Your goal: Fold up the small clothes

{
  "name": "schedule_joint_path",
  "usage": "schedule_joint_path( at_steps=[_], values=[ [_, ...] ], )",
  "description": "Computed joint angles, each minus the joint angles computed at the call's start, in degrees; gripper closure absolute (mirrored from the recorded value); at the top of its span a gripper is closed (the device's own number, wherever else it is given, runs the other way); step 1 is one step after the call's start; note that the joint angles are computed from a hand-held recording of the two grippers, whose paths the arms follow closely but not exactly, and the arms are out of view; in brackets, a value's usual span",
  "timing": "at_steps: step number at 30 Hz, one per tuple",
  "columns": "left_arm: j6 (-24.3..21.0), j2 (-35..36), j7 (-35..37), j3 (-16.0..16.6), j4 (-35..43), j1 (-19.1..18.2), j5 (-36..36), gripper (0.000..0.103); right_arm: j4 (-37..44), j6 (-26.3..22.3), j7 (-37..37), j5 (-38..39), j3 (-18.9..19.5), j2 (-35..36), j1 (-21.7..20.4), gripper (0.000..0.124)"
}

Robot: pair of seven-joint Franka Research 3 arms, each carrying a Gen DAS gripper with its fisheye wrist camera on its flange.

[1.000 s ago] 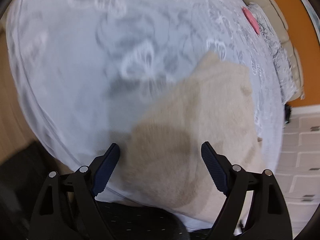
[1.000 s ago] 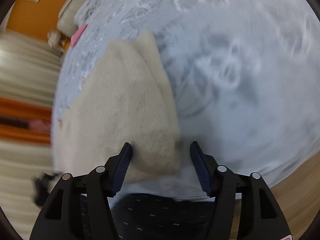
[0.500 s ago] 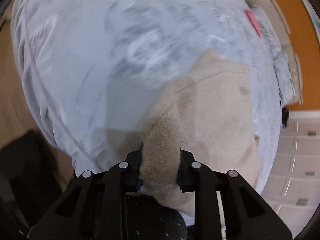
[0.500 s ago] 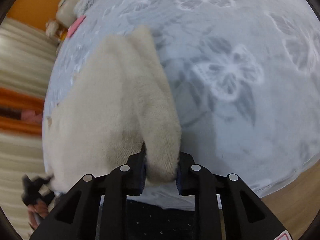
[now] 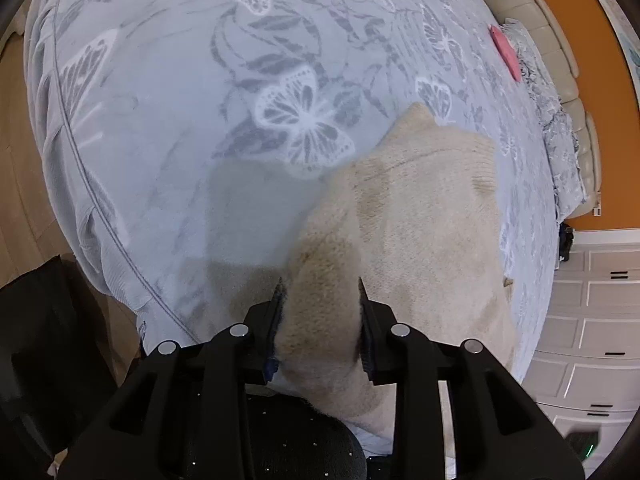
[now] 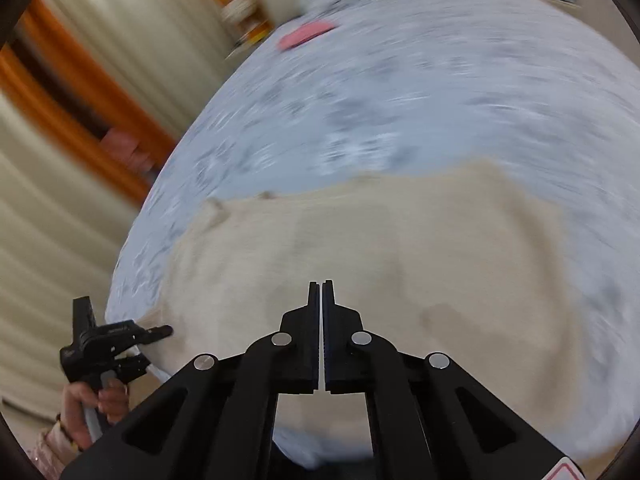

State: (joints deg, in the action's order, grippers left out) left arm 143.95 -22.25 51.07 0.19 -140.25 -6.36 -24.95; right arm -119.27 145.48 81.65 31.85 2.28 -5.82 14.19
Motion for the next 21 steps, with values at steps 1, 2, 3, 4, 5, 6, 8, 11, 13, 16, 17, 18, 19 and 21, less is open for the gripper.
schedule_joint_path(
  at_steps=[1, 2, 3, 4, 5, 6, 8, 11, 13, 16, 17, 18, 19, 21],
  values=[
    [0.2, -0.2, 0.9, 0.4, 0.0, -0.3, -0.6, 0.076, 4.0, -1.3, 0.6, -1.2, 0.5, 4.1, 0.4, 0.123],
    [0.5, -0.5, 1.7, 0.7, -0.2, -0.5, -1.2, 0.076, 6.8, -2.7, 1.6, -2.4, 1.0, 6.8, 0.7, 0.123],
    [0.8, -0.8, 2.7, 0.9, -0.2, -0.8, -1.7, 0.077, 11.3, -5.2, 3.8, -5.0, 1.4, 11.5, 1.1, 0.123],
    [0.7, -0.8, 3.2, 1.0, -0.1, -0.9, -1.8, 0.077, 14.2, -7.0, 5.2, -7.0, 1.4, 14.4, 1.3, 0.123],
    [0.7, -0.8, 3.9, 1.1, 0.1, -1.0, -1.8, 0.077, 16.9, -10.4, 6.7, -9.6, 1.4, 17.2, 1.6, 0.123],
    [0.5, -0.7, 4.7, 1.2, 0.3, -1.0, -1.9, 0.077, 17.6, -12.0, 8.3, -11.3, 1.4, 18.4, 2.1, 0.124],
    [0.4, -0.6, 5.2, 1.2, 0.1, -0.9, -2.2, 0.077, 16.7, -9.9, 8.2, -11.9, 1.7, 19.4, 2.4, 0.124],
    [0.0, -0.2, 5.7, 1.3, -0.2, -0.7, -2.9, 0.077, 18.5, -13.0, 8.6, -10.1, 1.8, 19.4, 1.4, 0.124],
    [0.2, 0.0, 6.1, 1.2, -0.4, -0.6, -3.1, 0.077, 18.1, -12.5, 8.3, -9.7, 1.8, 18.5, 1.2, 0.124],
    [0.4, 0.4, 6.2, 0.7, -0.2, -0.3, -2.7, 0.077, 19.3, -12.8, 7.1, -6.9, 2.3, 18.8, 0.7, 0.124],
    [0.5, 0.4, 6.2, 0.6, -0.3, -0.2, -2.6, 0.077, 20.9, -13.9, 7.5, -8.5, 2.2, 20.4, 1.2, 0.124],
    [0.5, 0.2, 6.0, 0.6, -0.4, -0.2, -2.7, 0.077, 22.9, -15.6, 7.8, -10.0, 2.0, 22.0, 1.4, 0.124],
    [0.5, 0.1, 5.8, 0.5, -0.5, -0.1, -2.7, 0.077, 24.4, -16.3, 8.1, -10.7, 2.0, 23.7, 1.7, 0.124],
    [0.2, 0.1, 5.3, 0.4, -0.2, -0.1, -2.6, 0.077, 26.2, -16.7, 9.6, -9.9, 2.0, 25.1, 1.6, 0.124]
  ],
)
